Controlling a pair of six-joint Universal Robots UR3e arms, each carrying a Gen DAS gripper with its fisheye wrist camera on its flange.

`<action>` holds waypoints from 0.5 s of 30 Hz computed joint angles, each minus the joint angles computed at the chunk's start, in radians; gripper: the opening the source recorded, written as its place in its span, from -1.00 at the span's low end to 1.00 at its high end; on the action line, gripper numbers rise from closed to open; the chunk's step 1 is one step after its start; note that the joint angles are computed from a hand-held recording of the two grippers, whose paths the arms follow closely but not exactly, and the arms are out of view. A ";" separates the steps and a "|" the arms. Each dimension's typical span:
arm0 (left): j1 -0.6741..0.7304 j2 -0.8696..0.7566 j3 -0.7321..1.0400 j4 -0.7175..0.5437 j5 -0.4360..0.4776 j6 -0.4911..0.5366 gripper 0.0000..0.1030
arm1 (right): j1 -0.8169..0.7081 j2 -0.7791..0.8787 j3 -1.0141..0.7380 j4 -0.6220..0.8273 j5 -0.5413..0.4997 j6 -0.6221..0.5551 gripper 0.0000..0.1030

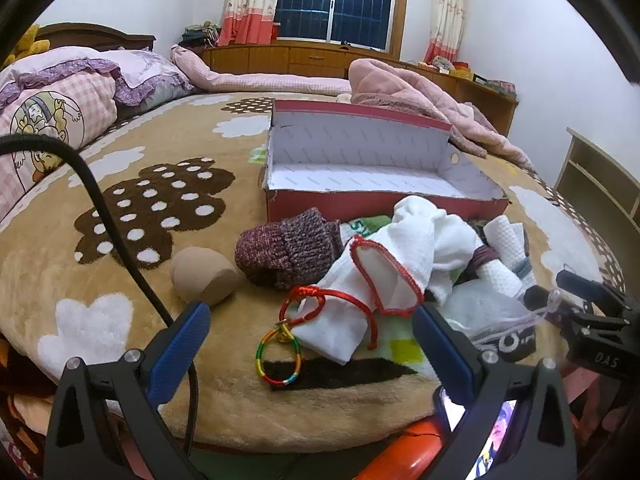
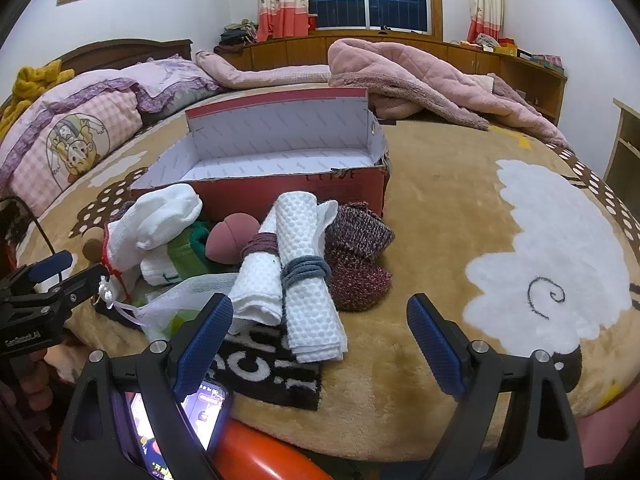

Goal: Organize soft objects

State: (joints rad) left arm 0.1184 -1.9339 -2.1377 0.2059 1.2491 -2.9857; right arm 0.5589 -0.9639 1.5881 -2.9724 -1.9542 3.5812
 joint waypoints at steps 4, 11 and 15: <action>-0.001 0.010 -0.012 0.008 -0.006 0.011 1.00 | 0.002 0.002 -0.005 0.006 -0.003 -0.002 0.77; -0.005 0.018 -0.023 0.018 -0.010 0.015 1.00 | 0.003 0.004 -0.012 0.012 -0.001 -0.002 0.77; -0.006 0.021 -0.023 0.014 -0.009 0.012 1.00 | 0.005 0.007 -0.019 0.019 -0.001 -0.001 0.77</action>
